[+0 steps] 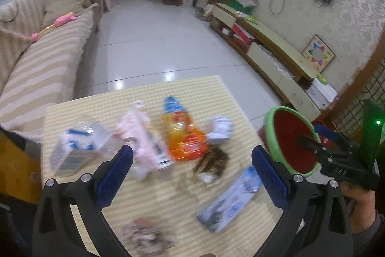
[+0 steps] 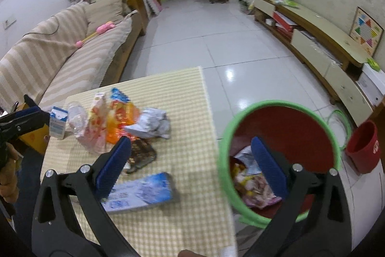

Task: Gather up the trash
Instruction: 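Move both open tools back over the table, then grasp the white milk carton with the left tool while the right tool grasps the grey wrapper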

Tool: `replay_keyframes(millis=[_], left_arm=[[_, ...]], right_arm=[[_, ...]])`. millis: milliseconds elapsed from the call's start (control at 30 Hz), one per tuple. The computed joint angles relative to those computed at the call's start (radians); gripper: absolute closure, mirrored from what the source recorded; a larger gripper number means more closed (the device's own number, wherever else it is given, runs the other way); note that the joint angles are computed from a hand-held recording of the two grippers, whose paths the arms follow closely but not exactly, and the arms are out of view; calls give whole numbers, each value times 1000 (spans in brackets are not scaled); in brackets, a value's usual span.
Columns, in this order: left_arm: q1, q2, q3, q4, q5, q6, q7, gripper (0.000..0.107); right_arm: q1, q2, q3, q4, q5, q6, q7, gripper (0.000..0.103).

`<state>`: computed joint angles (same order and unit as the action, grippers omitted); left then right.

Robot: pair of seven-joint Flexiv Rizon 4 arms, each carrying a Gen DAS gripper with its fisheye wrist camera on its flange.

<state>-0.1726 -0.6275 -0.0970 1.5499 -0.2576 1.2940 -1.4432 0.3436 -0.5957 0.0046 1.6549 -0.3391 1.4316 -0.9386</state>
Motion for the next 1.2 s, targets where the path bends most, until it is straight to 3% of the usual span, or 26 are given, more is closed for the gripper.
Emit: replay_keyframes(millis=[267,533,800,1200], left_arm=[[51,63,81,121,29,34,-31,12],[48,0,183,37,133,-53,-85,12],[85,-74,161,-66,220,-110,61,12],[141,-165,130,-206,176,-235,165,12]], right_arm=[[23,-83,45,-130,3,-76,-46,5],[34,-173,61,-258,28,-188,-61,5],[3,-268,108,-406,124,-313,-65,5],[15,-380,125,-607,193,-468,-102,5]])
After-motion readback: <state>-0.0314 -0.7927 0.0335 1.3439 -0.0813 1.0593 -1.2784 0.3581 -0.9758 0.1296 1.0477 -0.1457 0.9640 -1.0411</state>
